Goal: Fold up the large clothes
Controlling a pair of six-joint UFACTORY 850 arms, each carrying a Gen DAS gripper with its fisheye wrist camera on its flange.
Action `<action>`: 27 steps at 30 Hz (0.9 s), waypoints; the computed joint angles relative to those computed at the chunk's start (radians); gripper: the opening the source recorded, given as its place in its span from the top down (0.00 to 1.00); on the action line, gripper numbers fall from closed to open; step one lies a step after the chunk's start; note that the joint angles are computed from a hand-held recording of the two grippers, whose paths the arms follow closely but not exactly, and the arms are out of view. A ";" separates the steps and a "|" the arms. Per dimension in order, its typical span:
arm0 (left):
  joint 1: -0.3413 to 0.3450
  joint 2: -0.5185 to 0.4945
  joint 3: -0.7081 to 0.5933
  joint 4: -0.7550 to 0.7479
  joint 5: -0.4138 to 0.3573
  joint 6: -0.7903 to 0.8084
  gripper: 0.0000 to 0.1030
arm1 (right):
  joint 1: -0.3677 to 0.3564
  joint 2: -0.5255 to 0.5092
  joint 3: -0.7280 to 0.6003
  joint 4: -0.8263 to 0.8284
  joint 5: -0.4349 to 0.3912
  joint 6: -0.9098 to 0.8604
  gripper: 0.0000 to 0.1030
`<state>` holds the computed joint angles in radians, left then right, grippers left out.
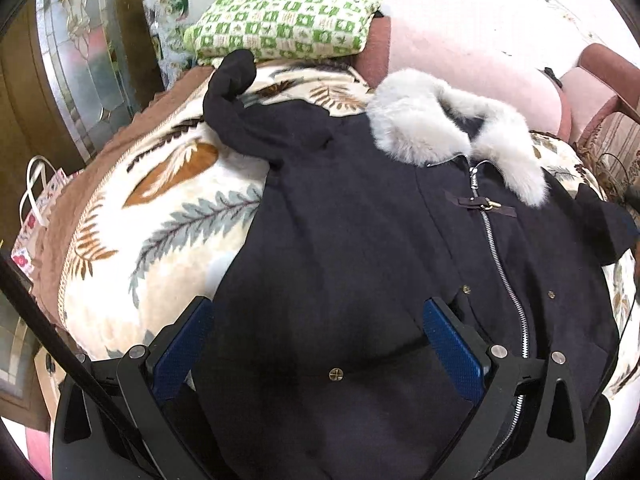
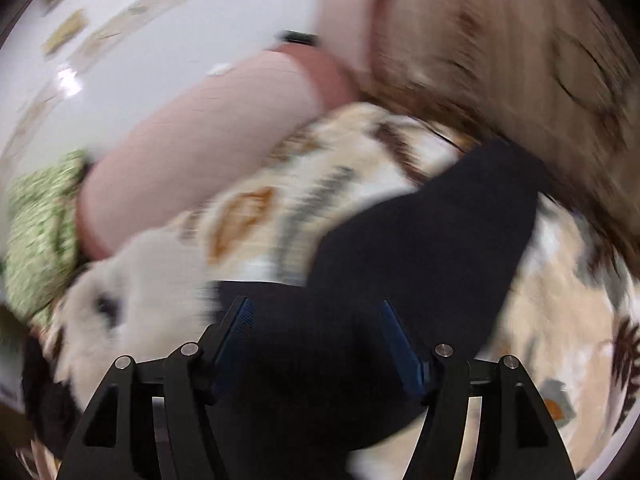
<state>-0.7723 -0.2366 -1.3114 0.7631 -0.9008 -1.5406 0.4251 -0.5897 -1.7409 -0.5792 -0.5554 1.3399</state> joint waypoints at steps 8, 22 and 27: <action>0.012 -0.102 -0.088 -0.085 -0.019 0.103 0.00 | -0.209 0.116 0.300 0.185 0.217 0.028 0.31; -0.003 -0.160 -0.161 -0.079 -0.064 0.167 0.00 | -0.150 -0.079 -0.086 0.040 -0.072 -0.054 0.91; -0.007 -0.131 -0.129 -0.070 -0.035 0.139 0.00 | -0.051 -0.074 -0.182 -0.136 -0.124 -0.045 0.92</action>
